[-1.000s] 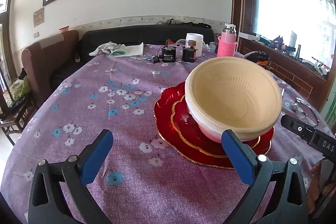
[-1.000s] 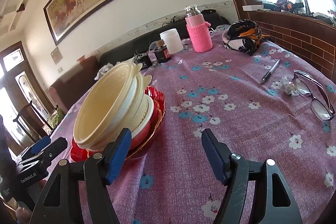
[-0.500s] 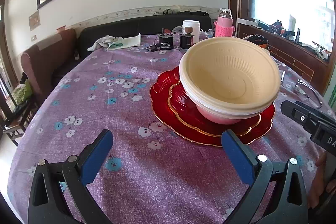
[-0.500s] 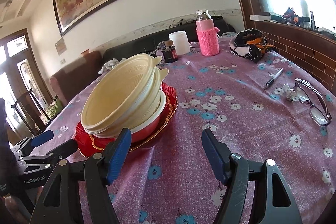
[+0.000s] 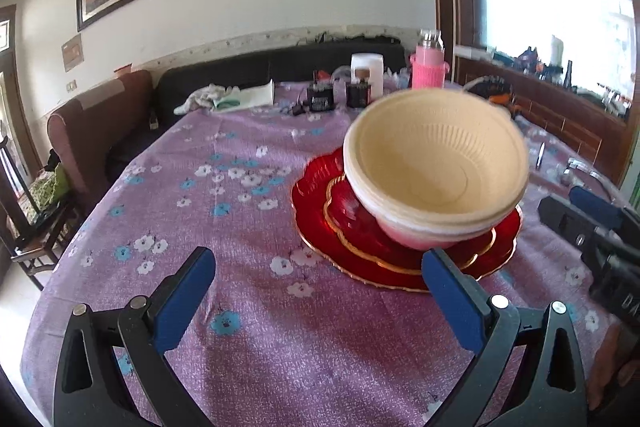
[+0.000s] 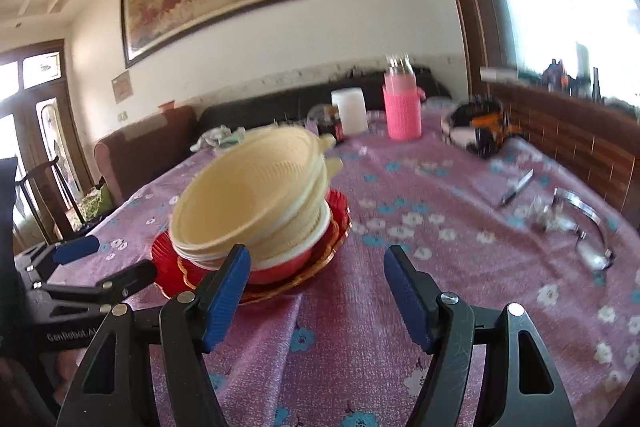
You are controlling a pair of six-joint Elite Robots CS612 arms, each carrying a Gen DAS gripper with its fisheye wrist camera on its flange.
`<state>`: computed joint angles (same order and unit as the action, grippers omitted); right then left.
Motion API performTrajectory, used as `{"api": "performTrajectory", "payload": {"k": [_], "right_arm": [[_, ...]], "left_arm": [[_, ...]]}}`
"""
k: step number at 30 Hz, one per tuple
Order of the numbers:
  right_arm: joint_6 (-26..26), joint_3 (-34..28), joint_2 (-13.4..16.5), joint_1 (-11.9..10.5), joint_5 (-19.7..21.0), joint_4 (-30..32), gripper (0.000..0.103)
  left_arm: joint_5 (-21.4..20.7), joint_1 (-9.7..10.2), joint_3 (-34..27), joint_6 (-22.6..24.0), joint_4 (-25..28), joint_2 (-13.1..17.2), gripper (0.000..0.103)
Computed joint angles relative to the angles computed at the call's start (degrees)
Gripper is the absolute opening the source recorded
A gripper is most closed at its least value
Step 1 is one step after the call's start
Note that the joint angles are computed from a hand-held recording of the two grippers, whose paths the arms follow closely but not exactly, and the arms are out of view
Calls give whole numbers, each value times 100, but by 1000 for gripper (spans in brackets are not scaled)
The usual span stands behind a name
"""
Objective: Organize plates and bowls
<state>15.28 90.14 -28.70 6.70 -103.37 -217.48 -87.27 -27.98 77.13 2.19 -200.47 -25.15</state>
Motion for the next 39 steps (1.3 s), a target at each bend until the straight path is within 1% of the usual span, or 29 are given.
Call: {"api": "performTrajectory", "payload": {"k": [2,8,12,18,27,30,39], "right_arm": [[-164,-35,24,34,-17,-64,76],[-134,-55,17,31,28,49,76],[-98,-41,7,27,26,92,77],[-117,-42,3,36,-4,110,78],[-62,-18,-9,32,13,117,78],[-36,-15,-4,21,36,113,78],[-20,-16,-7,17,42,134,78]], "left_arm": [[109,-7,19,-40,-136,9,103],[302,-34,24,-26,-181,12,103],[265,-32,33,41,-124,1,103],[277,-29,25,16,-19,-8,103],[365,-46,21,86,9,-5,103],[494,-65,33,86,-41,-4,103],[494,-54,56,59,35,-33,103]]}}
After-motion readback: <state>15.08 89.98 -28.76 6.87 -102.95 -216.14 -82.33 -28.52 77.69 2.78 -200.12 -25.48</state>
